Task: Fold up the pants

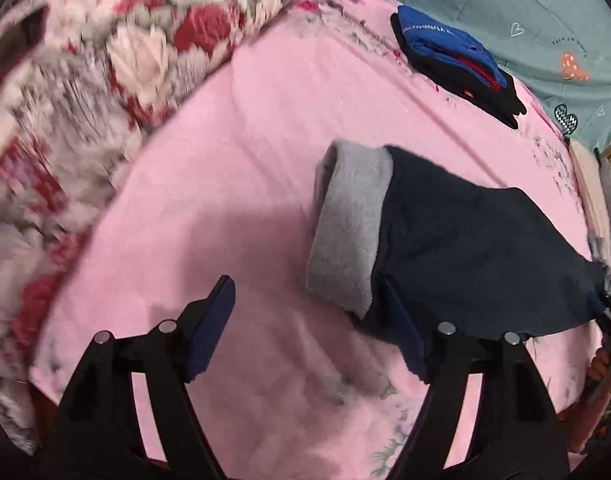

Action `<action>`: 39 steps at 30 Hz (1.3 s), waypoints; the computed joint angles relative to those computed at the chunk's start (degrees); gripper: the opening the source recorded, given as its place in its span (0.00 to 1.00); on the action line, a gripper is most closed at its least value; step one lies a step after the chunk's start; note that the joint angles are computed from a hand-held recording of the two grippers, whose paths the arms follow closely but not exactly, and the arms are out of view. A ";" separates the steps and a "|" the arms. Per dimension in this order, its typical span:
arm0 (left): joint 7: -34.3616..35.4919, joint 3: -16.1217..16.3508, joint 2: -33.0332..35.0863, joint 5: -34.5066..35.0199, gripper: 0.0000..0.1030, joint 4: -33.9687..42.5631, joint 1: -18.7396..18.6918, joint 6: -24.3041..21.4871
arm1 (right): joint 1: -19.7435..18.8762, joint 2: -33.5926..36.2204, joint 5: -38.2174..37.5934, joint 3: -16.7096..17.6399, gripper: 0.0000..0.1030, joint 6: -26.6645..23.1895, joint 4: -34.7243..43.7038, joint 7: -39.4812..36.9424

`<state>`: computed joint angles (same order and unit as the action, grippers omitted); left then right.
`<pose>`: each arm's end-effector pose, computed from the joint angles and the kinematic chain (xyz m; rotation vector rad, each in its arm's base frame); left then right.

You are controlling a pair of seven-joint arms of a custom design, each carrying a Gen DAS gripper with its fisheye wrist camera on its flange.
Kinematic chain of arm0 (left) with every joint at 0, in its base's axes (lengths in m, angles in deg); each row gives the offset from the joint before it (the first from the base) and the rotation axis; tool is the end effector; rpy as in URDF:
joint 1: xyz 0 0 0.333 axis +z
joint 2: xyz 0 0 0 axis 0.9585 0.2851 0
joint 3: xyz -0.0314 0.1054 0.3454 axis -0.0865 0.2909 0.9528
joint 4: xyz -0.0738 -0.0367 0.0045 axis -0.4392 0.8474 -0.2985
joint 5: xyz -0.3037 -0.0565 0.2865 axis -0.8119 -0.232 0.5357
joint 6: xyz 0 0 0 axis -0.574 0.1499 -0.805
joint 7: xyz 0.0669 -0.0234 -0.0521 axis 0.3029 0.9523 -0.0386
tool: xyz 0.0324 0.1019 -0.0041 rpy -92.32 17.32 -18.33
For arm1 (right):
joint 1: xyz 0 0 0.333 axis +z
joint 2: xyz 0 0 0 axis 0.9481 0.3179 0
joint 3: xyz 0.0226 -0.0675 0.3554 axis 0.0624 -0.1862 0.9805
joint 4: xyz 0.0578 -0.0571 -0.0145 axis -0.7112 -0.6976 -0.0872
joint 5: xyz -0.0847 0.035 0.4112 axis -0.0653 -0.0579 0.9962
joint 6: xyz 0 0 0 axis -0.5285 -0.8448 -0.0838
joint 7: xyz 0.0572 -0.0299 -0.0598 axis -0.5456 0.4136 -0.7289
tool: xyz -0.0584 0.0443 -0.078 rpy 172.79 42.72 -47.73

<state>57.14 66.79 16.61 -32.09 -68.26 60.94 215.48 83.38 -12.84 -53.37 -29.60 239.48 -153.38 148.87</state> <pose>0.5232 -0.2613 0.4643 -2.1501 1.7806 -0.6567 0.4961 0.1487 0.4170 -1.2729 1.8726 -0.2435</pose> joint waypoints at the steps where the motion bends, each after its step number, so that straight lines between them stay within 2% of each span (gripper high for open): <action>1: -4.46 -0.49 -0.11 5.62 0.74 1.62 -0.15 -2.94 | 0.05 0.16 -1.18 -0.30 0.56 0.37 0.18 0.94; 2: -11.22 -1.63 0.25 15.26 0.74 4.67 -0.72 -8.74 | -0.06 0.26 -2.22 -0.36 0.56 0.51 0.37 1.79; 3: -13.96 -2.38 1.00 21.23 0.74 7.10 -1.67 -12.55 | -0.26 0.34 -2.99 -0.29 0.56 0.71 0.49 2.39; 4: -14.49 -2.88 1.76 25.13 0.76 9.11 -2.76 -14.70 | -0.51 0.39 -3.40 -0.12 0.56 0.84 0.55 2.69; 6: -13.32 -3.36 3.83 28.85 0.89 12.75 -4.93 -14.98 | -0.97 0.38 -2.90 0.37 0.56 1.10 0.43 2.28; 7: -12.20 -3.26 4.98 29.26 0.90 13.97 -5.72 -13.19 | -1.16 0.34 -2.06 0.67 0.56 1.34 0.20 1.58; 9: -4.29 -3.25 8.65 26.43 0.92 16.54 -7.01 -8.78 | -1.41 0.24 0.26 1.21 0.56 1.90 -0.35 -0.40; 10: -1.42 -3.08 10.63 25.53 0.92 17.94 -7.93 -9.65 | -1.48 0.32 0.60 1.21 0.56 2.49 -0.52 -0.62; 13: 1.46 -1.42 15.72 23.68 0.92 21.68 -10.82 -16.90 | -1.90 0.34 2.44 1.55 0.56 3.90 -1.25 -1.53; 14: 2.03 0.41 16.63 22.25 0.96 21.19 -11.60 -17.27 | -2.01 0.25 3.58 1.73 0.56 4.33 -1.61 -2.21; 16: 0.94 0.63 14.38 19.21 0.96 16.70 -9.47 -10.33 | -2.22 0.31 4.25 1.67 0.56 5.53 -2.08 -2.22; 17: 2.67 0.46 13.11 15.64 0.96 15.00 -8.41 -8.55 | -2.38 0.45 4.02 1.59 0.56 6.14 -2.17 -1.70; 18: 2.97 0.69 12.47 15.03 0.96 14.47 -8.53 -8.39 | -2.62 0.62 3.14 1.46 0.56 6.56 -2.08 -0.76; 19: 2.69 1.00 12.15 15.81 0.96 14.57 -9.13 -9.58 | -2.90 0.83 2.38 1.41 0.56 7.08 -1.99 0.27; 24: -1.50 1.19 14.00 27.71 0.94 21.49 -15.11 -28.02 | -4.46 1.49 0.00 1.92 0.56 9.24 -1.77 3.00; 25: -2.53 0.83 14.01 29.63 0.94 22.05 -15.60 -27.74 | -4.63 1.59 0.22 2.07 0.56 10.06 -1.92 2.75; 28: 0.05 -0.50 13.99 27.75 0.94 21.93 -14.75 -19.71 | -5.19 1.77 -1.04 2.37 0.56 10.49 -1.67 3.69; 29: 1.16 -0.68 15.05 28.52 0.95 22.69 -15.49 -19.84 | -5.27 1.76 -1.18 2.47 0.56 10.53 -1.64 3.73; 31: 2.28 -0.06 17.34 31.83 0.95 24.57 -17.94 -25.34 | -5.30 1.63 -0.46 2.65 0.56 10.81 -1.89 3.04; 32: 2.00 1.31 18.18 34.69 0.98 24.43 -19.83 -27.61 | -5.30 1.61 -0.20 2.67 0.56 11.18 -2.06 2.79; 33: -0.60 1.13 17.42 37.57 0.98 22.94 -19.72 -26.69 | -5.36 1.69 -0.27 2.63 0.56 11.71 -2.14 2.85; 34: -1.44 1.10 16.68 37.60 0.98 22.04 -19.46 -26.14 | -5.31 1.64 0.44 2.72 0.56 12.10 -2.41 2.38; 39: -2.38 0.16 14.00 33.68 0.98 21.62 -17.84 -27.36 | -5.52 1.93 0.81 2.76 0.56 13.11 -2.53 2.47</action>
